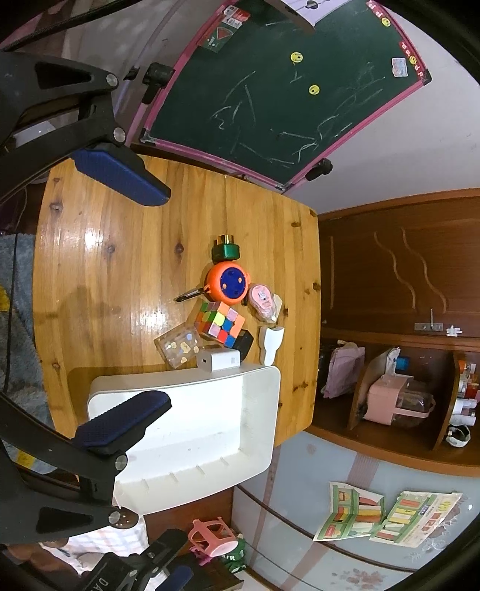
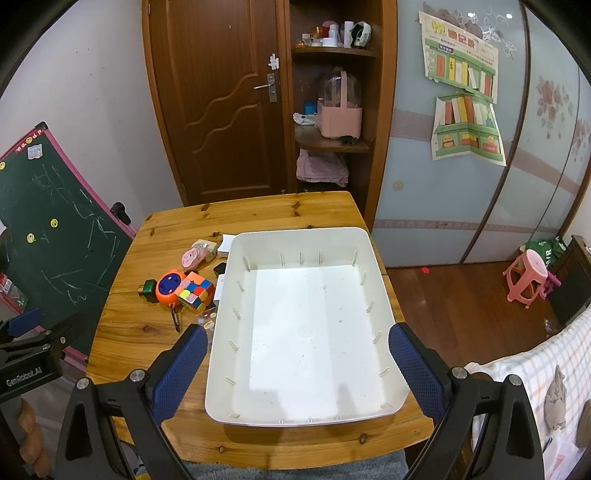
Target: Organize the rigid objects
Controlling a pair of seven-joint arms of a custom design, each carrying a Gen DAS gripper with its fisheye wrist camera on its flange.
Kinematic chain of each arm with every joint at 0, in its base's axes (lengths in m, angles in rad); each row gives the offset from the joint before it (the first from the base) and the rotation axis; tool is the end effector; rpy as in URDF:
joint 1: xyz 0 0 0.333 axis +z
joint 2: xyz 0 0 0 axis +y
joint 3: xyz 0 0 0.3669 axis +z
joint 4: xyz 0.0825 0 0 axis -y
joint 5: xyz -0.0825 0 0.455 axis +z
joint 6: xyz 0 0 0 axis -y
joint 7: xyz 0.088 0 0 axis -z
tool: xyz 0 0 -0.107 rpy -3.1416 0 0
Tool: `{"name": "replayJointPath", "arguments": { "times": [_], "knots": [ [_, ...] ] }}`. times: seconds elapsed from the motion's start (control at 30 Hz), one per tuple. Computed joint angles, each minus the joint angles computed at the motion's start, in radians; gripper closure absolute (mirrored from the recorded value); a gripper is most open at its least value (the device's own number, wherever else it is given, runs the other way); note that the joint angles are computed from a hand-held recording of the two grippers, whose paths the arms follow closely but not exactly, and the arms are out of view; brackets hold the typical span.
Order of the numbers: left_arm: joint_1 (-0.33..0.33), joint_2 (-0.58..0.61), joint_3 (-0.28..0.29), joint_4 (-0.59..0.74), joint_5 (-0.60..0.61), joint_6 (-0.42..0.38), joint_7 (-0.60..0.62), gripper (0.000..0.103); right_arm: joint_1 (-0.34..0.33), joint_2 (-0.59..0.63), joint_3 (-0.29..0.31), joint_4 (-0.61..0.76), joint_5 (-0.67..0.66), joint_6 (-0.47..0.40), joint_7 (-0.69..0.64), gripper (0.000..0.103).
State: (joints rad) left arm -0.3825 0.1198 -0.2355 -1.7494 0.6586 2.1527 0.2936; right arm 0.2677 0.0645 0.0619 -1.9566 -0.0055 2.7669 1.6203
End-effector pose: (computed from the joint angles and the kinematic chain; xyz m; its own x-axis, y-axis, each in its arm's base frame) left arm 0.5903 -0.3795 0.5641 0.3626 -0.9319 0.0114 -0.7487 -0.2986 -0.5919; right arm 0.6519 0.2222 0.5513 0.2911 -0.9561 -0.0326 -0.7094 -0.1928 -0.6779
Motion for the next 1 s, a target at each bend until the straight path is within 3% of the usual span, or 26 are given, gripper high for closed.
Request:
{"name": "replayJointPath", "arguments": {
  "times": [1.0],
  "knots": [
    [0.021,-0.005,0.006,-0.014,-0.05,0.027,0.019,0.002,-0.007,0.032,-0.015,0.044,-0.058,-0.049,0.052,0.004]
  ]
}}
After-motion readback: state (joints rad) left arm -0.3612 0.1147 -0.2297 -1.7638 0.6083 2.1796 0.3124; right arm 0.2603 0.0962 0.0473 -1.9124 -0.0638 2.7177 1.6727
